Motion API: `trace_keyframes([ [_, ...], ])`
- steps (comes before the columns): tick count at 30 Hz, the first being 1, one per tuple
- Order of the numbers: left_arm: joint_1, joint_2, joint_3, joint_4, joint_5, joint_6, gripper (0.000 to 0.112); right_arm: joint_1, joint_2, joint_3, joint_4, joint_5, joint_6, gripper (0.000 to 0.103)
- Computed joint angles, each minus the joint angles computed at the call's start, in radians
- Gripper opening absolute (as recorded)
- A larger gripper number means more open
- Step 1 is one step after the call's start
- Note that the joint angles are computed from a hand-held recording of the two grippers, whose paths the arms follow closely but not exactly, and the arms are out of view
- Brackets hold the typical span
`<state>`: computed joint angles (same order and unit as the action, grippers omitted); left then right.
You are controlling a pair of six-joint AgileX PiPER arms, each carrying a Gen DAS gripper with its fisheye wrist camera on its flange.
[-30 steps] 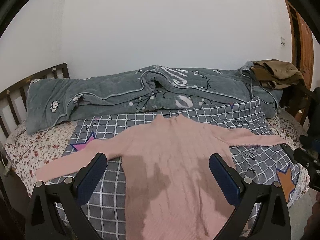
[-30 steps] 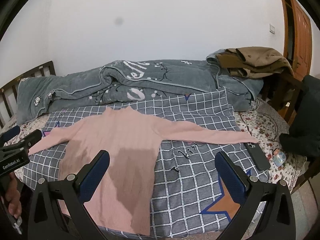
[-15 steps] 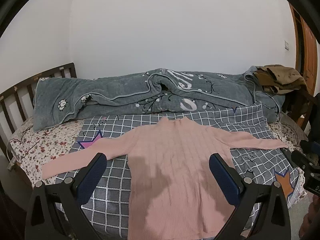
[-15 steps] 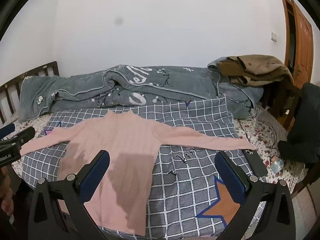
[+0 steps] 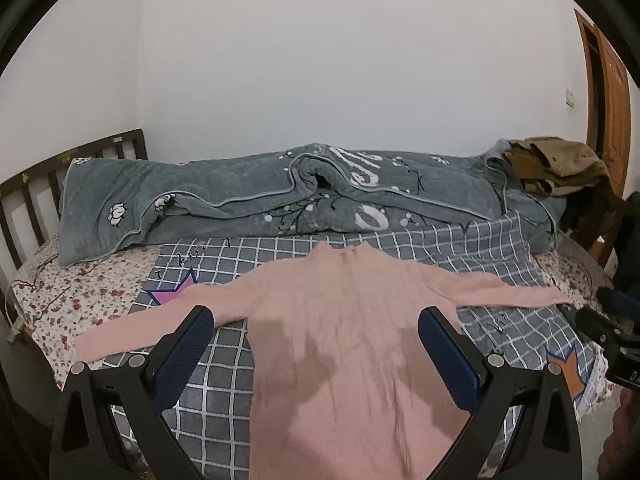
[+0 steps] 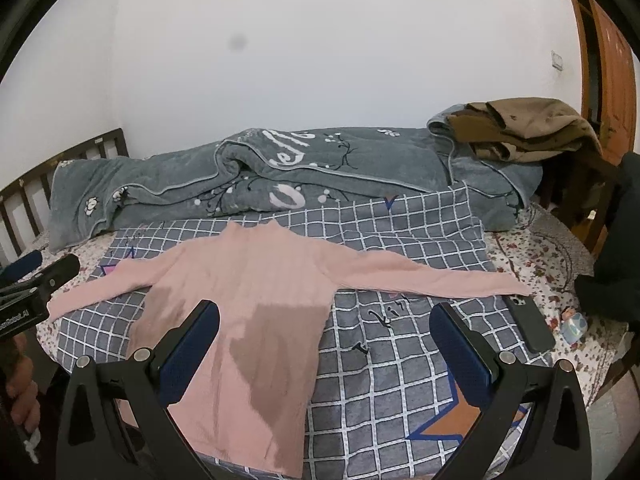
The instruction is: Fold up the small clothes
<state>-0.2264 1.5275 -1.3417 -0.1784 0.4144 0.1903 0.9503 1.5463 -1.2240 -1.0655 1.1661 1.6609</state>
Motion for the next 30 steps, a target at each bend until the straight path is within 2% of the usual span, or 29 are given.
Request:
trace_keyframes([
  [3, 0.021, 0.028, -0.005, -0.074, -0.015, 0.068, 0.103, -0.019, 0.004, 0.004, -0.003, -0.026, -0.013, 0.103],
  [7, 0.083, 0.114, -0.058, -0.238, 0.028, 0.200, 0.103, -0.062, 0.011, 0.028, 0.001, -0.095, -0.015, 0.103],
  [11, 0.136, 0.196, -0.102, -0.328, 0.054, 0.283, 0.103, -0.117, 0.014, 0.074, -0.016, -0.183, 0.012, 0.103],
  [13, 0.156, 0.231, -0.115, -0.323, 0.043, 0.289, 0.103, -0.148, 0.020, 0.097, -0.030, -0.229, 0.026, 0.103],
  [20, 0.213, 0.321, -0.151, -0.301, 0.013, 0.268, 0.102, -0.219, 0.032, 0.131, -0.047, -0.290, 0.055, 0.102],
  [25, 0.265, 0.399, -0.212, -0.344, 0.048, 0.260, 0.102, -0.265, 0.036, 0.159, -0.075, -0.346, 0.091, 0.102],
  [28, 0.286, 0.453, -0.248, -0.301, 0.053, 0.183, 0.102, -0.285, 0.051, 0.156, -0.072, -0.363, 0.084, 0.102],
  [30, 0.303, 0.494, -0.278, -0.325, 0.069, 0.182, 0.102, -0.302, 0.069, 0.149, -0.067, -0.380, 0.074, 0.102],
])
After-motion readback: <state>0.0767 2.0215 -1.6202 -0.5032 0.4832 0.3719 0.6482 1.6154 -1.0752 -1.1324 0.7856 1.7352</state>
